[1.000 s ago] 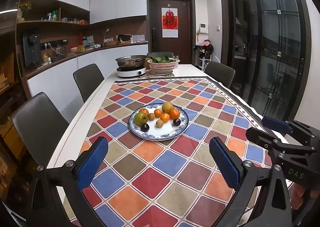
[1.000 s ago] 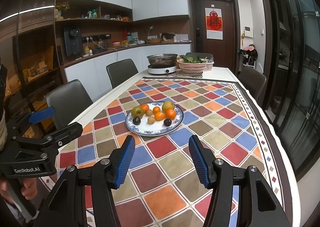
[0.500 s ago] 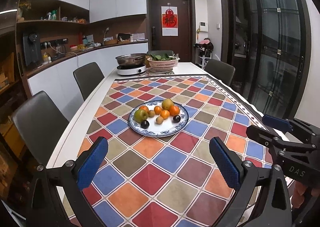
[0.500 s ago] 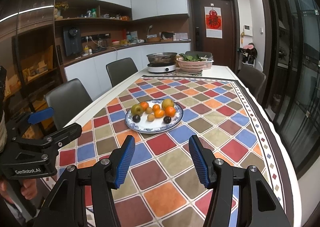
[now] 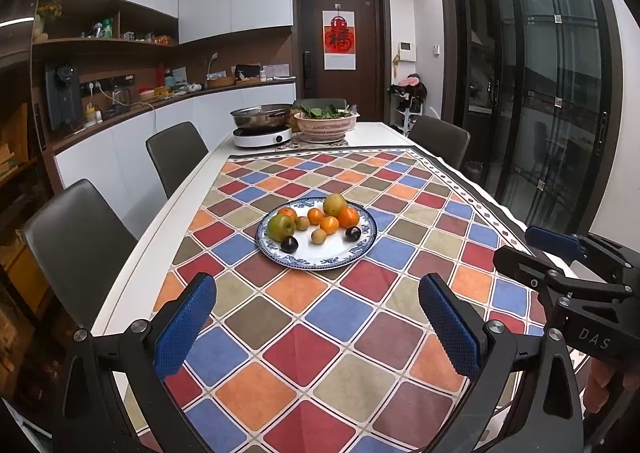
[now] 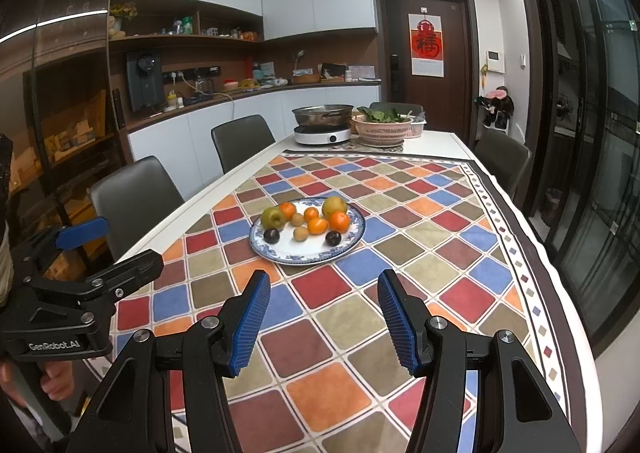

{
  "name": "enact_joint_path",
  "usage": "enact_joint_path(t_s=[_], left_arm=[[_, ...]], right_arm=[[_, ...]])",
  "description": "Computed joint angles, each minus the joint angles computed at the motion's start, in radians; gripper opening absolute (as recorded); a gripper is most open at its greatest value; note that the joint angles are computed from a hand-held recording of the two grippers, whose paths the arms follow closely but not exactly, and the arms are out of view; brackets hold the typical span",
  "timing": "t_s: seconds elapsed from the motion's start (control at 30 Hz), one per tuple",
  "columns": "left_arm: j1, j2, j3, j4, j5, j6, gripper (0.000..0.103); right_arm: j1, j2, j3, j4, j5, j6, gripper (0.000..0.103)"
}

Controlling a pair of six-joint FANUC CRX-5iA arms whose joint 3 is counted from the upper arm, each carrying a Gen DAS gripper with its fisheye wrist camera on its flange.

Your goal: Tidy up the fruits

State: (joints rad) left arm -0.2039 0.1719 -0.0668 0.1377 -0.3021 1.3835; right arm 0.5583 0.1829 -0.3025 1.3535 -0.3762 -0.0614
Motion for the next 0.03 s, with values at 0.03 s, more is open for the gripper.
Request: enact_joint_path(t_s=[0.03], left_arm=[[0.0,0.0,-0.003,0.007,0.002,-0.009,0.103]], right_arm=[[0.0,0.0,0.0,-0.001,0.0,0.0,0.057]])
